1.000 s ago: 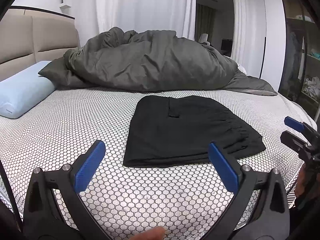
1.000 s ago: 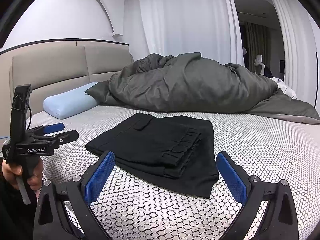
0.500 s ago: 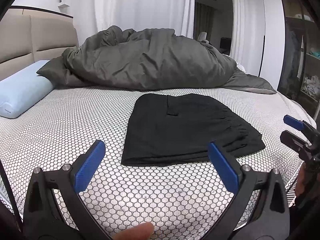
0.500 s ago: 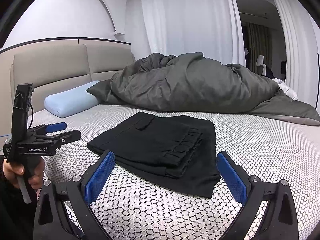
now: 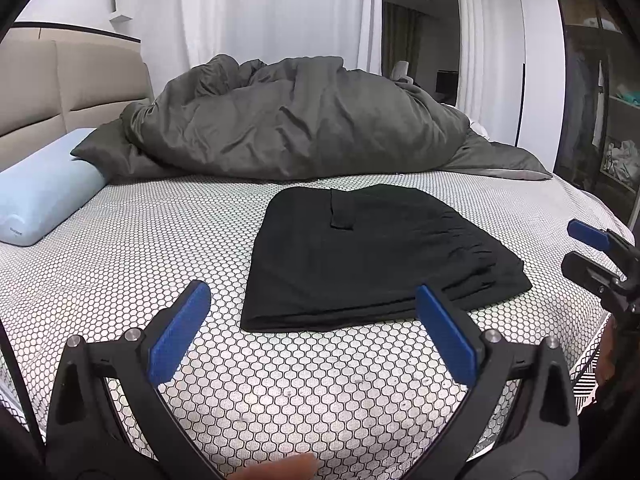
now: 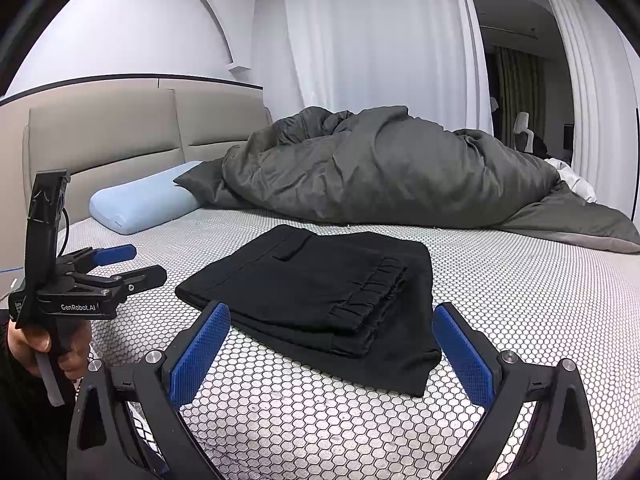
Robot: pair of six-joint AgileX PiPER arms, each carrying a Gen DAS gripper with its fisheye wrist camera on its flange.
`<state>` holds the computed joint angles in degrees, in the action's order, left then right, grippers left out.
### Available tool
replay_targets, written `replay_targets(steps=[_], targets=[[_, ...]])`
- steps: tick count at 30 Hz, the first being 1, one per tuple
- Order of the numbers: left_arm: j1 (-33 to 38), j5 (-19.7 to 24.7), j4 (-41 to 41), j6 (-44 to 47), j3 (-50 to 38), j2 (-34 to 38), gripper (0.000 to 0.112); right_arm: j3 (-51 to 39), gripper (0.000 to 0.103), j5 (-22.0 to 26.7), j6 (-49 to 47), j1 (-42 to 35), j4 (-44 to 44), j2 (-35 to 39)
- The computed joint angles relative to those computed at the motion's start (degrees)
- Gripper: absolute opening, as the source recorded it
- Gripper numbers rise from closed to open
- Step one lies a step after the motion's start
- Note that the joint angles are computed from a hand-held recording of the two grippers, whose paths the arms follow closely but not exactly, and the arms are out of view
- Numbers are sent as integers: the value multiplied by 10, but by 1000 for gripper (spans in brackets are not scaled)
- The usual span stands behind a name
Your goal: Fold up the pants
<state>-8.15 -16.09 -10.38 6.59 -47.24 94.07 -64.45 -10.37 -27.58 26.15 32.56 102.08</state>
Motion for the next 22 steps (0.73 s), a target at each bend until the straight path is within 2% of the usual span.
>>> replay_targets(steps=[6, 19, 22], targets=[[2, -1, 12, -8, 1, 0, 102, 2, 103, 3, 28, -4, -33, -2], [13, -5, 67, -44, 5, -2, 102, 3, 103, 4, 32, -4, -39, -3], [11, -4, 57, -36, 4, -2, 102, 3, 103, 4, 32, -4, -39, -3]])
